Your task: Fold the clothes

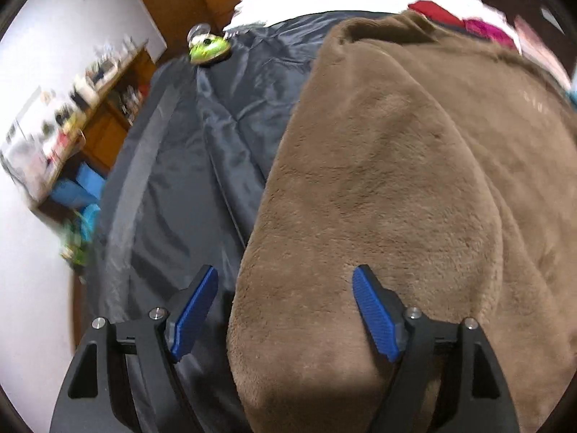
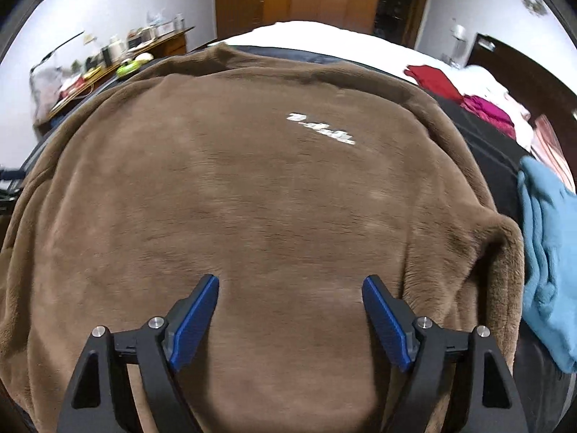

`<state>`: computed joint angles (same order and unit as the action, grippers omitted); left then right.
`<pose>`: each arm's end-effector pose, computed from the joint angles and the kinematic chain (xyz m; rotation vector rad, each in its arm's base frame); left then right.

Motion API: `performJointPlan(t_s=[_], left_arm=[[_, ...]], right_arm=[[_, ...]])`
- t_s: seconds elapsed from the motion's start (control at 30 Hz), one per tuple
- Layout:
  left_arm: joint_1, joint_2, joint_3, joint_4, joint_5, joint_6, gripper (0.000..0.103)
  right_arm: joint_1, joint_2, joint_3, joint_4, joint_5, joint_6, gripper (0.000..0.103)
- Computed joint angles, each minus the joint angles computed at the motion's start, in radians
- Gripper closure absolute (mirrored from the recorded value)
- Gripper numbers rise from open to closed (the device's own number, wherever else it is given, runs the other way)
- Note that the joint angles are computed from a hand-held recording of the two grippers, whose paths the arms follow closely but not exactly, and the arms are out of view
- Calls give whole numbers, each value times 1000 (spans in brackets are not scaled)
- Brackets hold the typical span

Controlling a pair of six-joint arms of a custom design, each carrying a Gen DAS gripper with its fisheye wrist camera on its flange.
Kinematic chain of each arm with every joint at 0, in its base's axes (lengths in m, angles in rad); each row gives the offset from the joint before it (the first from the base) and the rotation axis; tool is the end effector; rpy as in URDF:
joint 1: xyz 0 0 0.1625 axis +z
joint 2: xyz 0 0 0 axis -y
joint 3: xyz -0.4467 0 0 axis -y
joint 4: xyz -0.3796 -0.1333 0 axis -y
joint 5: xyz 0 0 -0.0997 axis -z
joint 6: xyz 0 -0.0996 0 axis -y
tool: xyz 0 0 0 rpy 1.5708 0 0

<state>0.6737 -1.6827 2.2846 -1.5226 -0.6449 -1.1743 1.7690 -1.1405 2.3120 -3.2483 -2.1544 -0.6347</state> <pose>-0.1064 -0.3574 0.2835 0.0593 2.1140 -0.5371 0.1677 -0.4369 0.1944 0.8112 -2.3010 0.4558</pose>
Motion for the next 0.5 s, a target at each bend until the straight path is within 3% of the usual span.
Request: performJointPlan(t_s=[0.17,0.33,0.5], left_arm=[[-31,-76,14,-41,-25,14,22],[-113,-138,60,-285,-124,199,20],[-151,-53,79,-347,-164,268,20]], right_arm=[[-10,-3,-5,-7,-1,-2,18],[-5,17,-11,-22,4,7,17],[-2,31,-12,-38,6,9,16]])
